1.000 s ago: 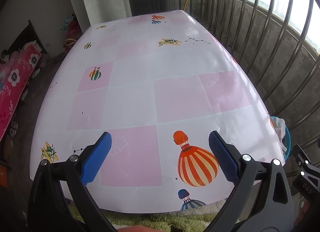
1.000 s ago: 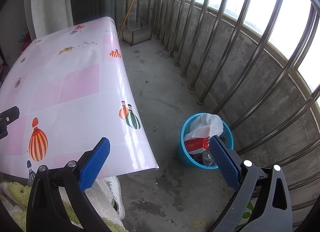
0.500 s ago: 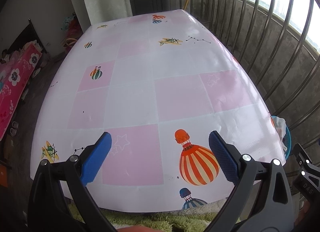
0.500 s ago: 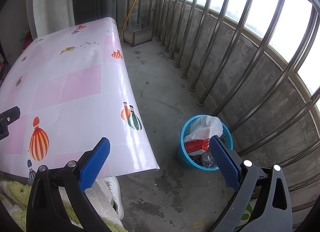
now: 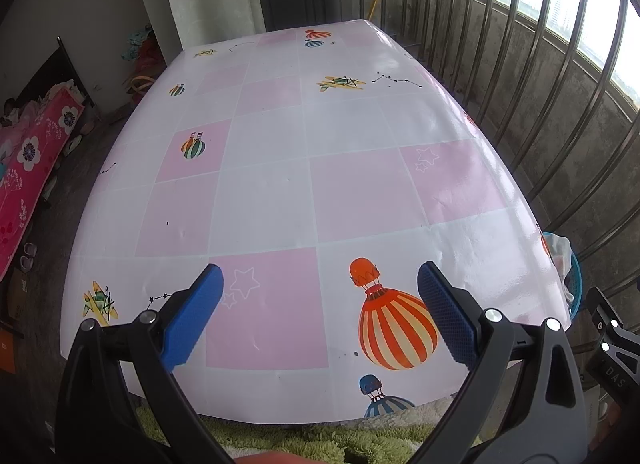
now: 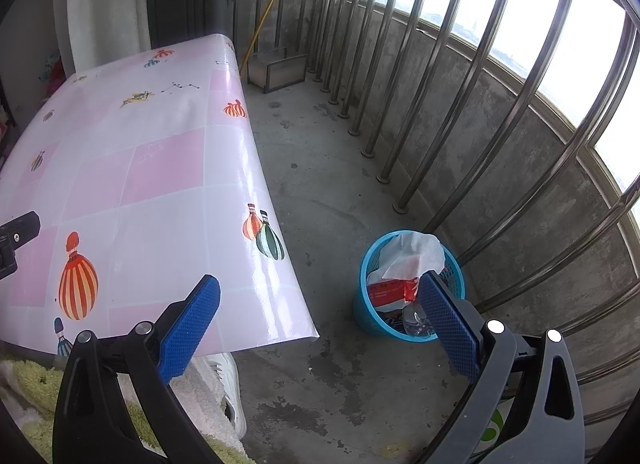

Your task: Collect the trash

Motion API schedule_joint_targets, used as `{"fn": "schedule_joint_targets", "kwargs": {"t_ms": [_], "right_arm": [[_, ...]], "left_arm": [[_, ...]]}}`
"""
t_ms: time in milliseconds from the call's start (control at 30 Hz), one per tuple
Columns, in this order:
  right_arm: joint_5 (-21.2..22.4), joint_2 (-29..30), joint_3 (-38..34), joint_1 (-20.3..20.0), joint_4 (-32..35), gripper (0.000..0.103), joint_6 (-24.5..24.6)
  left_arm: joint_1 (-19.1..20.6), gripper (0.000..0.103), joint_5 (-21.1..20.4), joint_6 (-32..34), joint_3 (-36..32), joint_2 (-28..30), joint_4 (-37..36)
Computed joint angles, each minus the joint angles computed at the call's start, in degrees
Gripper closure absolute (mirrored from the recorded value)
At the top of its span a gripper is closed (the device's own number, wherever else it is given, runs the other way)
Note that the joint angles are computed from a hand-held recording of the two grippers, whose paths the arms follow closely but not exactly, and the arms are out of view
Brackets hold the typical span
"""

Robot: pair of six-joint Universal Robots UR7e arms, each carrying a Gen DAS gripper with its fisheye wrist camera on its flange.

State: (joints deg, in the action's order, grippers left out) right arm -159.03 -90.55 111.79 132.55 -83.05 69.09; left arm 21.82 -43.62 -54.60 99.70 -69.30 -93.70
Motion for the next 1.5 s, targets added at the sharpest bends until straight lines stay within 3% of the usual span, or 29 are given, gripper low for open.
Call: {"fn": "schedule_joint_targets", "kwargs": {"t_ms": [1500], "right_arm": [[0.00,0.19,-0.80,0.10,1.69,0.006,0.95]], "left_arm": [[0.06,0.010,-0.05,0.10,-0.10,-0.15,0.34]]}}
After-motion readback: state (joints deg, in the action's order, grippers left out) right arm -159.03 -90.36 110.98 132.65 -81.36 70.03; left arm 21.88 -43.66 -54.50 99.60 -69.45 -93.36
